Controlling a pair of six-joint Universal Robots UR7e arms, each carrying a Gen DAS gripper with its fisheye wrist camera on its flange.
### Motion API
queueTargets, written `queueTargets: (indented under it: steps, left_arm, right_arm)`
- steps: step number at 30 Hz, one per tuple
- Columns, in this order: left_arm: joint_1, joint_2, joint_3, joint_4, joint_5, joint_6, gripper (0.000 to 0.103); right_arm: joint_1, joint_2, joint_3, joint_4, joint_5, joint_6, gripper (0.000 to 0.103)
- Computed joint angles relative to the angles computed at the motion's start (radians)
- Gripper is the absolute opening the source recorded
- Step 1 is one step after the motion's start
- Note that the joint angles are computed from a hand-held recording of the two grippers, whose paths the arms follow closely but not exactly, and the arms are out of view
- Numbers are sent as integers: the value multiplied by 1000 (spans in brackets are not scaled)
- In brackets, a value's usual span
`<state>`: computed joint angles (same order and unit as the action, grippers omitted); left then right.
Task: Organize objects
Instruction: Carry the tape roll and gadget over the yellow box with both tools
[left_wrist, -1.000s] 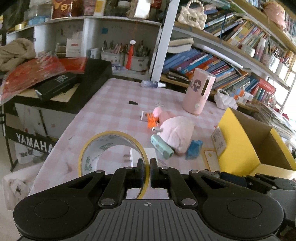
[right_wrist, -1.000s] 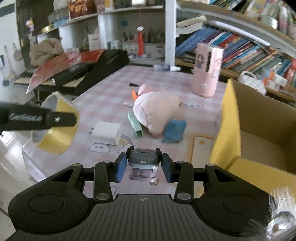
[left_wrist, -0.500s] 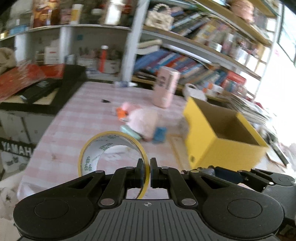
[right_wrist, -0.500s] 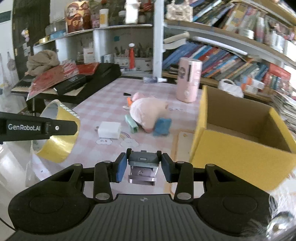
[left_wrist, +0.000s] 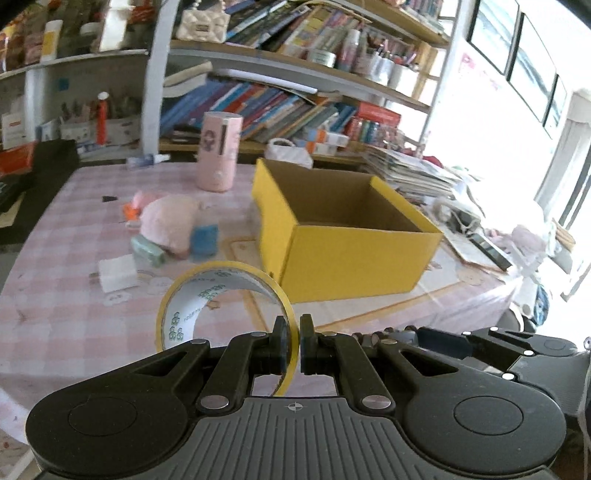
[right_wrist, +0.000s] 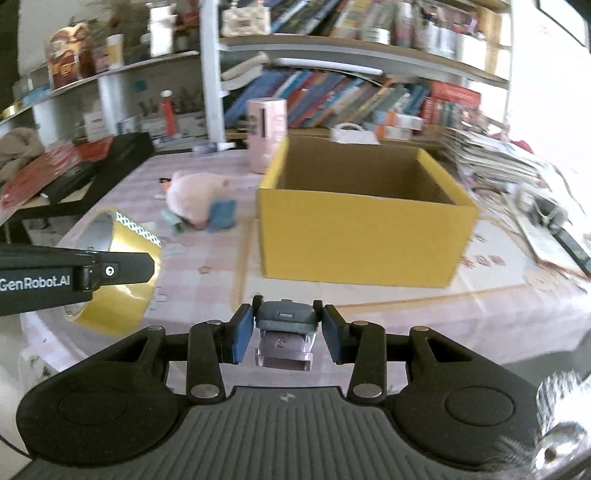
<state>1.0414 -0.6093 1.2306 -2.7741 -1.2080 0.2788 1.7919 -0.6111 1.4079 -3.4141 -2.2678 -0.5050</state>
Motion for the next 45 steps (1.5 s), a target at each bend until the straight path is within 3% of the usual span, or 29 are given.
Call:
queueTargets:
  steps: [12, 29, 39, 45]
  left_arm:
    - [-22, 36, -32, 28, -42, 41, 5]
    - [-32, 88, -114, 17, -76, 94, 5]
    - [-40, 201, -311, 32, -102, 145, 5]
    - [-44, 313, -501, 93, -96, 150, 5]
  right_arm:
    - [-21, -50, 59, -41, -55, 52, 38]
    - [-36, -53, 8, -38, -69, 55, 38]
    - [-50, -42, -133, -47, 2, -14, 38]
    - [-72, -17, -282, 36, 71, -63, 38]
